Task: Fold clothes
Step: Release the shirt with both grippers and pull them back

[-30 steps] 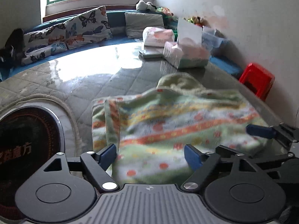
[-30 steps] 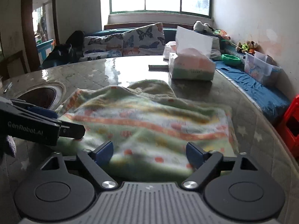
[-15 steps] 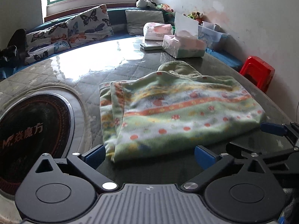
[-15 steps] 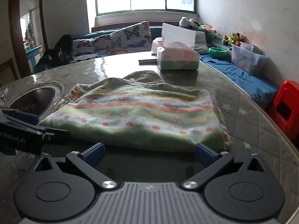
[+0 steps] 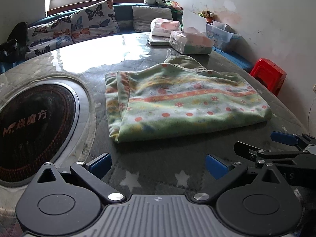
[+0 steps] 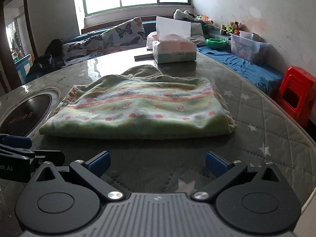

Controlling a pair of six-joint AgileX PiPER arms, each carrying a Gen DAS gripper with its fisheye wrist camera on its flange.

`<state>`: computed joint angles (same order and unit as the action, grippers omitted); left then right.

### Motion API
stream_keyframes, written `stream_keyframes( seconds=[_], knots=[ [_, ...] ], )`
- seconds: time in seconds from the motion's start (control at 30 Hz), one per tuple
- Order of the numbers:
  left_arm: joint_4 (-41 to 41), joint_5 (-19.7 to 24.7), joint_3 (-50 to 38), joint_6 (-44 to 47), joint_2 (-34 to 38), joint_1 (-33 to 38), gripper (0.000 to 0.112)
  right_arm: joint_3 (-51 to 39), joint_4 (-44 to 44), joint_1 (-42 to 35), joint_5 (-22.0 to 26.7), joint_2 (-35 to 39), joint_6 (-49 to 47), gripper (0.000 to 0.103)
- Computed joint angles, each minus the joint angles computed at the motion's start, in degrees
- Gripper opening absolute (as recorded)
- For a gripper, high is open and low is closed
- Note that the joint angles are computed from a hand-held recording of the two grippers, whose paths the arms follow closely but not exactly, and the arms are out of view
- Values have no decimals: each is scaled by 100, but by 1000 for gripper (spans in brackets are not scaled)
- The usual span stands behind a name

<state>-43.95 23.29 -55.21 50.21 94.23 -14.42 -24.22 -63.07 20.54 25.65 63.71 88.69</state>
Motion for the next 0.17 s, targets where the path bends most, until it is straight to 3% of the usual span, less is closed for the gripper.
stream_keyframes(
  seconds=[0.17],
  knots=[
    [-119,72,107,102,-45,54,103,12,46,170,155,-21,95,103]
  ],
)
